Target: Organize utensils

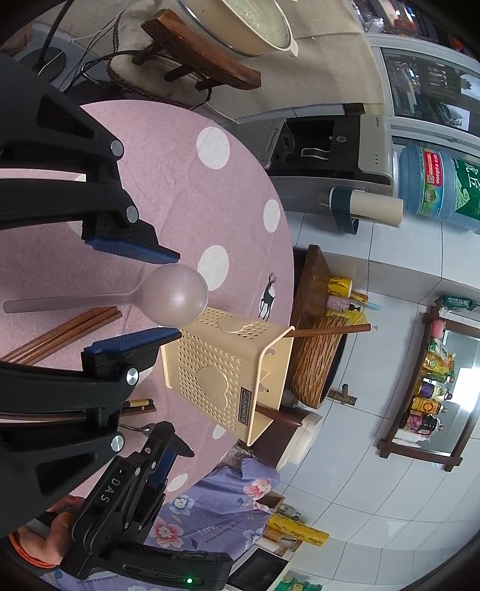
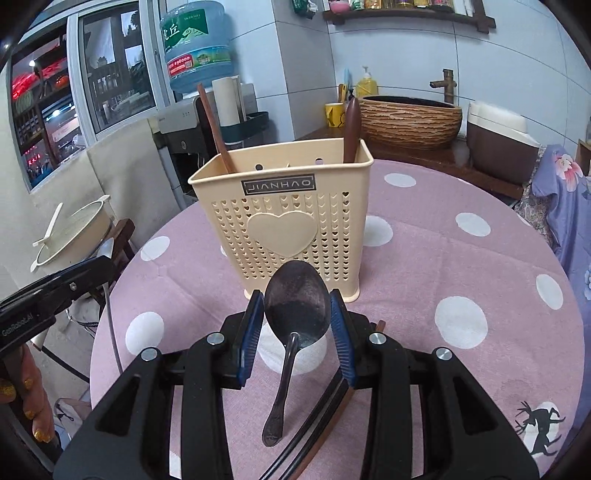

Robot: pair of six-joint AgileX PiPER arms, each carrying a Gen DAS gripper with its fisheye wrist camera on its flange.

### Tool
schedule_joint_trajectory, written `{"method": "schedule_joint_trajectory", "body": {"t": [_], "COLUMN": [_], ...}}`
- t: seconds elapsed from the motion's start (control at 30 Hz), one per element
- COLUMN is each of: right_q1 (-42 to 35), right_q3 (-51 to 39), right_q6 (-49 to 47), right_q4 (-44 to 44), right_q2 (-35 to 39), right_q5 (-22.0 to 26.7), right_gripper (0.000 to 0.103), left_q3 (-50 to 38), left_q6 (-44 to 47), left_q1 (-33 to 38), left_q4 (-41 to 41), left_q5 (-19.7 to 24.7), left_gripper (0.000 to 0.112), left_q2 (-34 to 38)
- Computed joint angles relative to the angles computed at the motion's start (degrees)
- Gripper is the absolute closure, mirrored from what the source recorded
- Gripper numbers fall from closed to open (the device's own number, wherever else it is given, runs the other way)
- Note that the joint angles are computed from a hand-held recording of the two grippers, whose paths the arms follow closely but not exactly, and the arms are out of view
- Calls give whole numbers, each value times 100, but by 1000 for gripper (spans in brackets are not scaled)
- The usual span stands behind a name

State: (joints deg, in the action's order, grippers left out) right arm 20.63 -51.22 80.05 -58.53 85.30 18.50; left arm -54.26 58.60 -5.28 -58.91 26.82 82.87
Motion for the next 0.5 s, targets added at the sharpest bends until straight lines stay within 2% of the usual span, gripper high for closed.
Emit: {"method": "schedule_joint_trajectory", "body": {"t": [0.13, 0.33, 0.5], "right_q1": [103, 311, 293], "right_q3": [36, 102, -90], "right_q6": [0, 378, -64], "right_q4": [-23, -499, -262], "right_q2": [-117, -374, -578], "right_q5": [109, 337, 463], "right_gripper": [66, 67, 67], "left_q3": [63, 72, -145], "left_q6": [170, 420, 344], "left_q1": [-30, -39, -191], "left_q4": [-178, -458, -479], "left_q5": [-47, -52, -92], "left_gripper": [76, 76, 76], "left_q2": [-51, -179, -265]}}
